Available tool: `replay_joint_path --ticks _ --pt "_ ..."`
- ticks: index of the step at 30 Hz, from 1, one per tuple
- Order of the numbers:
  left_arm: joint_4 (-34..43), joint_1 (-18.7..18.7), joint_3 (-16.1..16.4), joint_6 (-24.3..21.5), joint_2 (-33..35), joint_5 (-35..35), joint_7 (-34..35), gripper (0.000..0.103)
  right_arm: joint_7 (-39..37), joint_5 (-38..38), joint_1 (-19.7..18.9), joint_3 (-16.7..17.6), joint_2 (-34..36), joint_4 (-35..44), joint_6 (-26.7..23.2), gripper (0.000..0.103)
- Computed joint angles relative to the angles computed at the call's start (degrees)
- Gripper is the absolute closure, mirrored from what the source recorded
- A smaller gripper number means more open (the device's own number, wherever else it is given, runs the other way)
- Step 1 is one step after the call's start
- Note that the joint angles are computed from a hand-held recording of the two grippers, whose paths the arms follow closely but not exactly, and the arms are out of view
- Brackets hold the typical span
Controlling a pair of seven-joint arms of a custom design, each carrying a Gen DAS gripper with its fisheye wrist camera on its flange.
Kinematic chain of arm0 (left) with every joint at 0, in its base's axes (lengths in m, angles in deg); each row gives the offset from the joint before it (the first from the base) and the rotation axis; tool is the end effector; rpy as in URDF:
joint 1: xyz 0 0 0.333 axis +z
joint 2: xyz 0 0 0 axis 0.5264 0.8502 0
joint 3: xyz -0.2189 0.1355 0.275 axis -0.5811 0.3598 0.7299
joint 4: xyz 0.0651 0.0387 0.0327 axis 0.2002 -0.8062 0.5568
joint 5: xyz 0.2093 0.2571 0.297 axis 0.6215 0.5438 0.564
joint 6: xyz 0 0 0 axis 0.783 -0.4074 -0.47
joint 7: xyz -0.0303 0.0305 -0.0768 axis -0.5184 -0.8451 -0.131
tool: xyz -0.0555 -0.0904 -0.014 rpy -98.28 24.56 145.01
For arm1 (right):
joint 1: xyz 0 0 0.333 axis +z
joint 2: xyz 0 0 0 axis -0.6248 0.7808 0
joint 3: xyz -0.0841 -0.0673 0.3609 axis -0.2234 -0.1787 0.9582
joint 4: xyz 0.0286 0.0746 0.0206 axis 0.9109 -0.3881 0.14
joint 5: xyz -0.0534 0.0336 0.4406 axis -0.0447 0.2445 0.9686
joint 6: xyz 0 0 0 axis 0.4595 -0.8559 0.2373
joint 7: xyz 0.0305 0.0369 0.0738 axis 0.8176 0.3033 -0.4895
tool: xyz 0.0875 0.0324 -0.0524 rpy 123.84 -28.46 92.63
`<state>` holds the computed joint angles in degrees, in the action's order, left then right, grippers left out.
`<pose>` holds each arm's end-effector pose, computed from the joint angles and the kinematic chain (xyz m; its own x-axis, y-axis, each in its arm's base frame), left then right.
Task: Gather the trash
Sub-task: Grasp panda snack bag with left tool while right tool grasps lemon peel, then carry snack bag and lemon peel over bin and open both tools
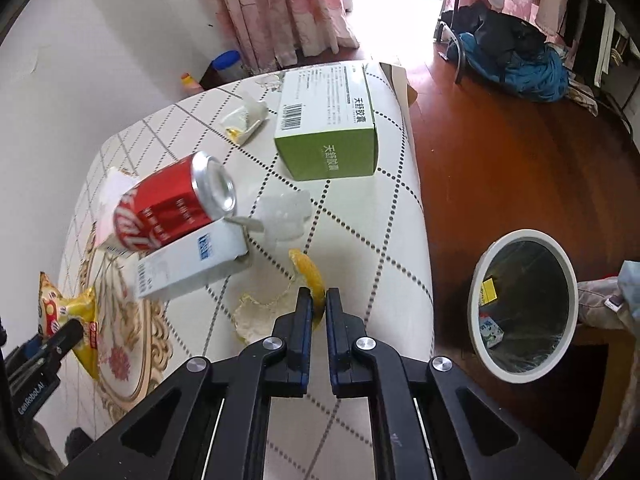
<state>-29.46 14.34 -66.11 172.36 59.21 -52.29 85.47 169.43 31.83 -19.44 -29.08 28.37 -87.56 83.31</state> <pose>0.6342 -0.3384 0.4483 -0.0481 -0.9983 -0.0318 -0.9010 0.0571 -0.4301 0.6419 0.2285 0.4283 -0.2138 -0.9647 -0.1535 -0.9046 0.2549 -0.3416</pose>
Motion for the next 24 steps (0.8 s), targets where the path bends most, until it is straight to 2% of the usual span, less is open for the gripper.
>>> replay_joint_path --ticks 7,13,19,24 --pt "-1.23 -0.86 -0.93 1.92 -3.26 1.06 0.41 0.052 1.49 -2.3 0.14 1.03 -6.21 -4.93 1.39 0.096" --pt "-0.13 -1.84 -2.32 3.77 -4.6 -0.02 2.84 0.052 2.44 -3.45 -1.7 2.48 -11.94 -8.08 2.74 0.096" --pt "4.68 -3.79 -3.74 4.88 -2.53 -2.22 6.19 0.052 3.67 -4.31 -5.49 3.59 -18.83 -12.22 4.33 0.096" --pt "12.08 -6.55 -4.74 4.44 2.71 -3.87 9.65 0.052 3.95 -5.25 -10.16 4.35 -23.87 -15.77 3.95 0.096"
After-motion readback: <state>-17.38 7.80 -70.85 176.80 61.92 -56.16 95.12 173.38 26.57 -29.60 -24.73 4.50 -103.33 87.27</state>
